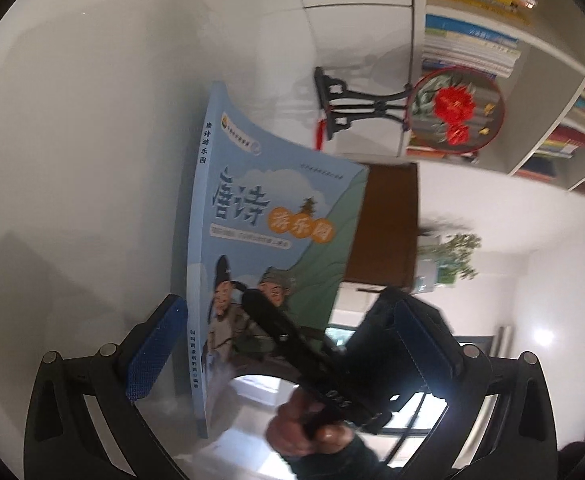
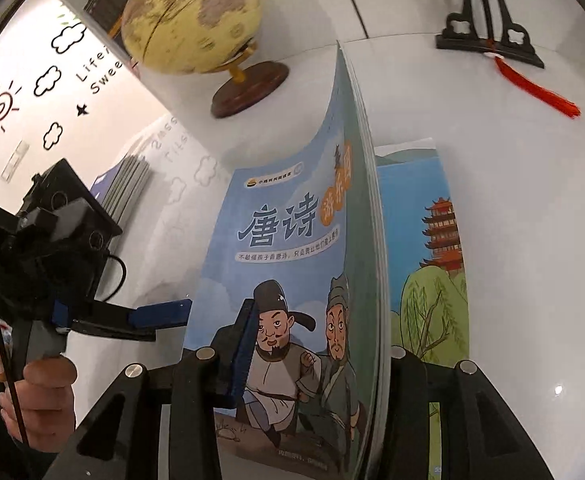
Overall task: Organize books
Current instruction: 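Raise the light blue book upright with the right tool and carry it to the stack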
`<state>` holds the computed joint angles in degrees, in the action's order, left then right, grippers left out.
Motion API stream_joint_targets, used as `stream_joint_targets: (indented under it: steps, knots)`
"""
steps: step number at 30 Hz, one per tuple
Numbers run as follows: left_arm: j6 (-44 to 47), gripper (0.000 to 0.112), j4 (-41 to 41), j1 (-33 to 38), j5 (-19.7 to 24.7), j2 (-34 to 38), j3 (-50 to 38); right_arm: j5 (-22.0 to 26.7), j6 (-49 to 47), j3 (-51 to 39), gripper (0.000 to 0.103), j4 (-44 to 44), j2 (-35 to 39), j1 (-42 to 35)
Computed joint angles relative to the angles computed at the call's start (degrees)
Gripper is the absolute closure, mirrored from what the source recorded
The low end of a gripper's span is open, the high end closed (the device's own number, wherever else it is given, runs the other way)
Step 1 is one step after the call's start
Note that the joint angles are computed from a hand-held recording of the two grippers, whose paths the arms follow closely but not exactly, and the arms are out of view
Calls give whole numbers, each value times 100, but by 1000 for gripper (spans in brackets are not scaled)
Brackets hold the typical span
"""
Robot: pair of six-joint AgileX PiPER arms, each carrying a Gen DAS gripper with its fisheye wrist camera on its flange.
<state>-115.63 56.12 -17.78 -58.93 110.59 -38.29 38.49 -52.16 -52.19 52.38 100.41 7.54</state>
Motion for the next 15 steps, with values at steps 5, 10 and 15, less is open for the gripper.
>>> stream_joint_targets:
  steps: [5,10,15]
  knots:
    - [-40,10,31,-79,172,-60,-146,170,-96,51,61,391,38,-206]
    - [92,10,-743,-139,-860,476,-71,354,-196,74,61,731,137,-500]
    - [-221,10,-548,-404,-78,389,-379,669,-321,98,61,1106,250,-792]
